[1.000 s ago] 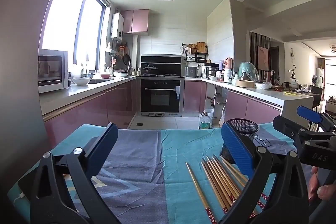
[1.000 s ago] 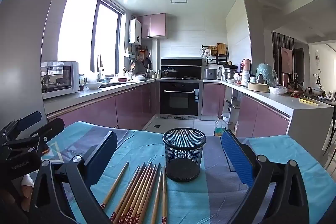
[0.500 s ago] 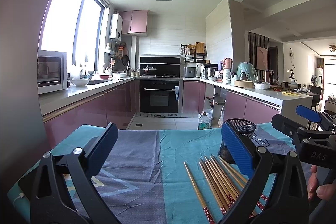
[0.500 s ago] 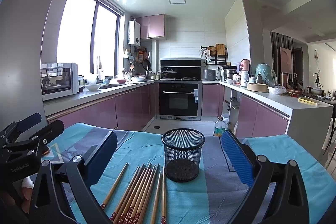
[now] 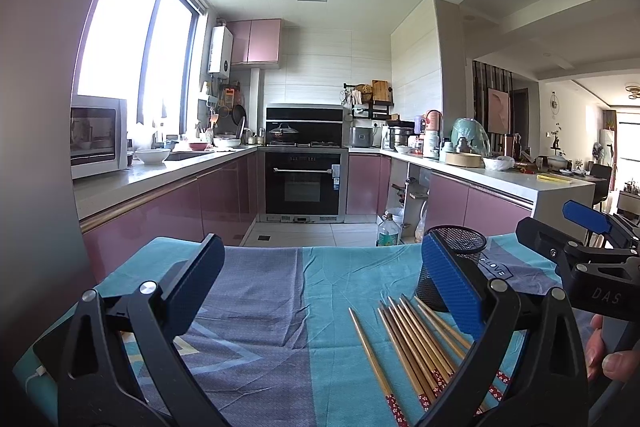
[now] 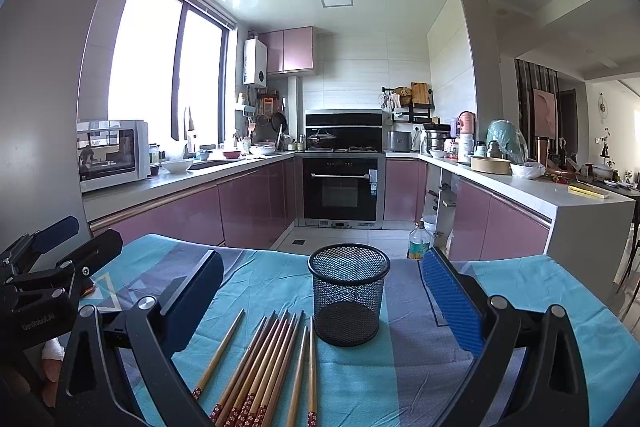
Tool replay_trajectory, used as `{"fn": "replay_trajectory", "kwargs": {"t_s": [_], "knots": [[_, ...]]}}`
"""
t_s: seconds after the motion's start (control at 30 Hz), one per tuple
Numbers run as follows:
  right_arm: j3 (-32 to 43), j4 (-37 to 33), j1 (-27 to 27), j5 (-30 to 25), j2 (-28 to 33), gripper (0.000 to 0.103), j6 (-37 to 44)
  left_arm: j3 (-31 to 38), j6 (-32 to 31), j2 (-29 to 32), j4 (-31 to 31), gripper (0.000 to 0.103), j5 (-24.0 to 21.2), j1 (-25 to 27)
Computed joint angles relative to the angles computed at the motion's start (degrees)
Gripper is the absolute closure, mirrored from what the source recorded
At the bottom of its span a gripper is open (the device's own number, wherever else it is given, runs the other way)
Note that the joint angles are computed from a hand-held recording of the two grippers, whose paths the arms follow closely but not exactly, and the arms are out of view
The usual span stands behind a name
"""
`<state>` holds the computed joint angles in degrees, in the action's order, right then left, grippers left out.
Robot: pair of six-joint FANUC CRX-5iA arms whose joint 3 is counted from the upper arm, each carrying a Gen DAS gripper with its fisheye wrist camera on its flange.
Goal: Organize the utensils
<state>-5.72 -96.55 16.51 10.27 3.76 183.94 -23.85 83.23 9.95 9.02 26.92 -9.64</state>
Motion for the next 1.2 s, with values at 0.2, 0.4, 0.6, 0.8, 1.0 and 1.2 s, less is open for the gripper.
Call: {"fn": "replay_trajectory", "kwargs": {"t_s": [0.2,0.4,0.6,0.8,1.0,1.2], "knots": [[-0.15,-0.58,-0.26,-0.26,-0.09,0.007,0.51,0.01,0.09,0.05,-0.06,0.006,0.03,-0.03],[-0.19,-1.13,-0.48,-0.54,-0.15,0.007,1.14,0.03,0.05,0.14,-0.01,0.006,0.10,-0.05],[-0.15,-0.63,-0.32,-0.38,-0.11,0.007,0.56,0.09,0.21,0.14,-0.16,0.006,0.04,0.00],[-0.14,-1.26,-0.52,-0.47,-0.15,0.007,1.25,0.20,0.10,0.36,-0.05,0.006,-0.01,-0.19],[-0.11,-0.93,-0.44,-0.38,-0.05,0.007,0.93,0.18,0.25,0.32,-0.18,0.006,-0.01,-0.10],[-0.09,-1.25,-0.72,-0.75,-0.13,0.007,1.30,0.22,0.50,0.25,-0.33,0.006,-0.14,-0.22]]}}
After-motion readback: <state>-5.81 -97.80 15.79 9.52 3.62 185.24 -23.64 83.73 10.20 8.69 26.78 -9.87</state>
